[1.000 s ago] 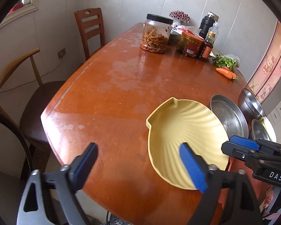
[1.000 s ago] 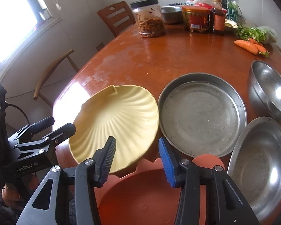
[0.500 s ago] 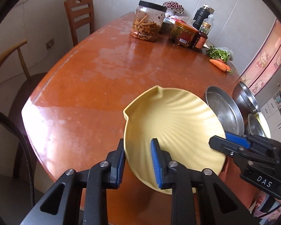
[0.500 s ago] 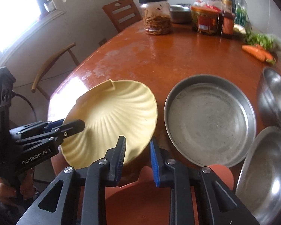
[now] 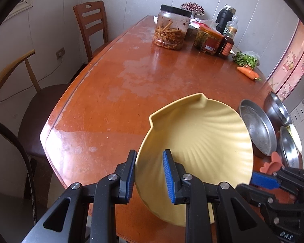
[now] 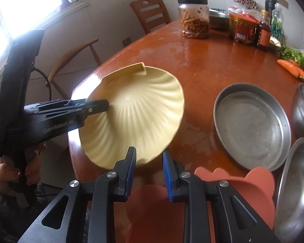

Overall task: Organize plates and bowls
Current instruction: 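Grasp the yellow shell plate rim with the left tool and lift it, then set the yellow shell plate down by the table edge, open left tool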

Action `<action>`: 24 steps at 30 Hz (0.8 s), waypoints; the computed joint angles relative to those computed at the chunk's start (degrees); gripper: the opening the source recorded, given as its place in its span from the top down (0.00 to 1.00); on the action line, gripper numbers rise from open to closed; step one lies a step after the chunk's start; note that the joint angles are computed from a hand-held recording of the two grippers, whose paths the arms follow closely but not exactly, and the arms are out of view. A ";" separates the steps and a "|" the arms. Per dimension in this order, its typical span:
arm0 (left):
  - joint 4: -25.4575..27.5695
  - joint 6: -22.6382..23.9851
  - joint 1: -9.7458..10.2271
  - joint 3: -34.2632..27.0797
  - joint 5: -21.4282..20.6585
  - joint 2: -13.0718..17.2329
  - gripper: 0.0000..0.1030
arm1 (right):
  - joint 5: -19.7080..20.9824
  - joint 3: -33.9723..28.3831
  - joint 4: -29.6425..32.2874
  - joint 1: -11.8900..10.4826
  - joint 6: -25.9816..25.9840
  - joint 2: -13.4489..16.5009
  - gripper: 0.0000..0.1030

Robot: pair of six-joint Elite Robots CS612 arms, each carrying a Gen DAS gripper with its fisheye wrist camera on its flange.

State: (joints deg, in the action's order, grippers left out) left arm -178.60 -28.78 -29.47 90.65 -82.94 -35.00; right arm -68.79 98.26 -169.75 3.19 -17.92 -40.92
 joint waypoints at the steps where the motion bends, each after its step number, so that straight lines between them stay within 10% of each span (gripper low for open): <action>1: -0.08 0.03 0.03 -0.05 0.02 0.08 0.74 | 0.09 -0.02 0.40 0.01 0.08 -0.03 0.72; 24: -1.41 0.00 0.15 -0.27 -0.11 0.21 0.72 | 3.37 2.35 -2.63 -1.61 2.17 -1.73 0.49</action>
State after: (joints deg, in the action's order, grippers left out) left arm -180.01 -28.77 -29.32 90.38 -83.05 -34.79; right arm -65.42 100.61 -172.38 1.58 -15.75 -42.65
